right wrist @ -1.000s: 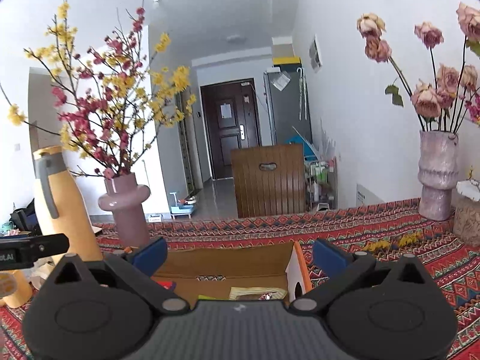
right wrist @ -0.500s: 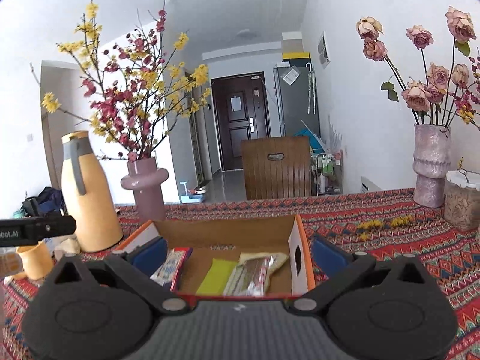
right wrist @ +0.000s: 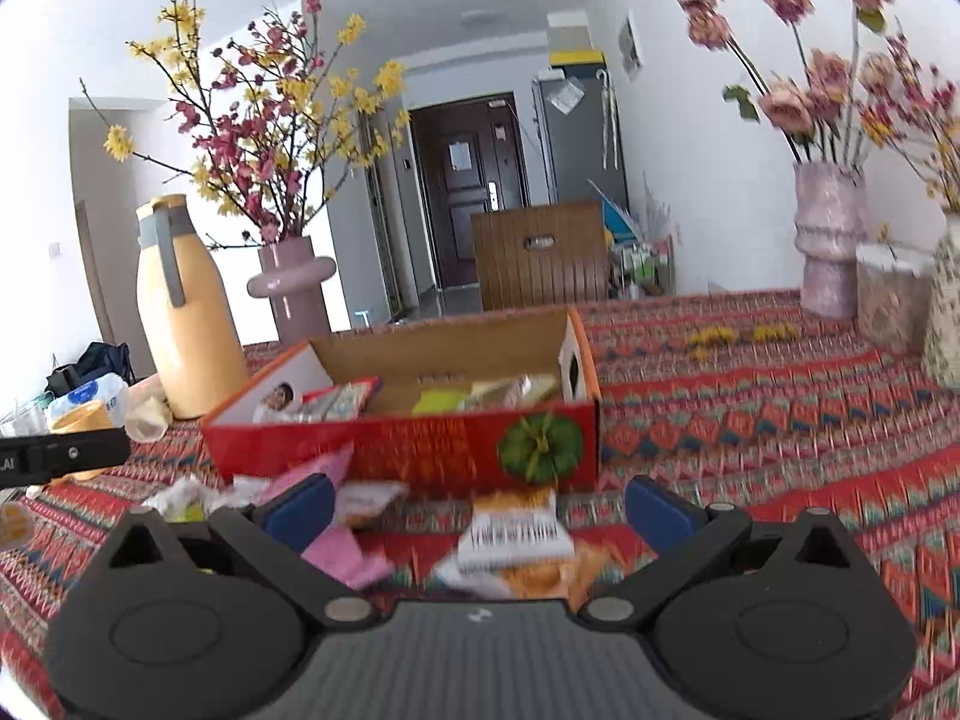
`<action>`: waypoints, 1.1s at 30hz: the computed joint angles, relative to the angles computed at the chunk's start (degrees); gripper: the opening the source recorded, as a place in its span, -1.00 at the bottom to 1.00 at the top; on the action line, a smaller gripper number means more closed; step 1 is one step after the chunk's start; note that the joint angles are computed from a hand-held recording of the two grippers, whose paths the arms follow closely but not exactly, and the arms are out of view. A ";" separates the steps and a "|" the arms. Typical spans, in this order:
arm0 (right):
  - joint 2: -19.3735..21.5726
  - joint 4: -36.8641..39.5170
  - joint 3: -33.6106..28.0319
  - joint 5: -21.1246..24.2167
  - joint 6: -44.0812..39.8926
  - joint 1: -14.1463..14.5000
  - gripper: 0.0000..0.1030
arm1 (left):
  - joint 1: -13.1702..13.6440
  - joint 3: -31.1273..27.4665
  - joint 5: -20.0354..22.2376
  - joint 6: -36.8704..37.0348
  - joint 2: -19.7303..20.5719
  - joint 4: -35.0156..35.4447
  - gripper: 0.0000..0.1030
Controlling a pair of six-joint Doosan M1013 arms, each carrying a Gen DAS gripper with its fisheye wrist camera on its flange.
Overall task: Organize snacks
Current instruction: 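Withdraw both open tools from the box back over the snack pile, then grasp a cookie packet with the left gripper while the right gripper grasps another cookie packet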
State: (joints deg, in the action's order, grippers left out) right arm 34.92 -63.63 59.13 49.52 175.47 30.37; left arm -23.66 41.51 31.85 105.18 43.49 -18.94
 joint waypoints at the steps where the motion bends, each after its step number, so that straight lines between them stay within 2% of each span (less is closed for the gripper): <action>1: -0.32 0.20 0.86 -0.01 0.82 0.17 1.00 | 0.16 1.24 -0.46 0.87 -0.55 -0.74 1.00; 5: -1.29 2.40 3.63 0.77 0.99 0.87 1.00 | 0.60 5.79 -1.60 3.01 -2.43 -1.76 1.00; 10: -1.96 6.14 5.68 1.36 -1.42 1.62 1.00 | 0.89 7.66 -0.76 1.73 -3.13 -0.52 1.00; 15: -1.51 8.54 5.13 1.81 -4.76 1.66 1.00 | 0.96 8.51 -0.59 1.95 -3.48 -0.63 1.00; 22: 0.12 13.58 2.31 5.32 -10.43 0.77 1.00 | 1.03 8.14 0.19 1.88 -3.21 -0.83 1.00; 26: 1.19 12.98 0.93 8.07 -13.13 1.07 1.00 | 1.02 7.92 0.62 1.82 -3.03 -0.80 1.00; 33: 2.25 8.03 0.59 9.74 -8.16 1.83 1.00 | 0.99 7.79 1.21 2.25 -2.89 -0.98 1.00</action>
State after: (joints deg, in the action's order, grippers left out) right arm 37.17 -55.60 59.72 59.26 167.31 32.20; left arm -22.68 49.29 33.06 107.43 40.59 -19.92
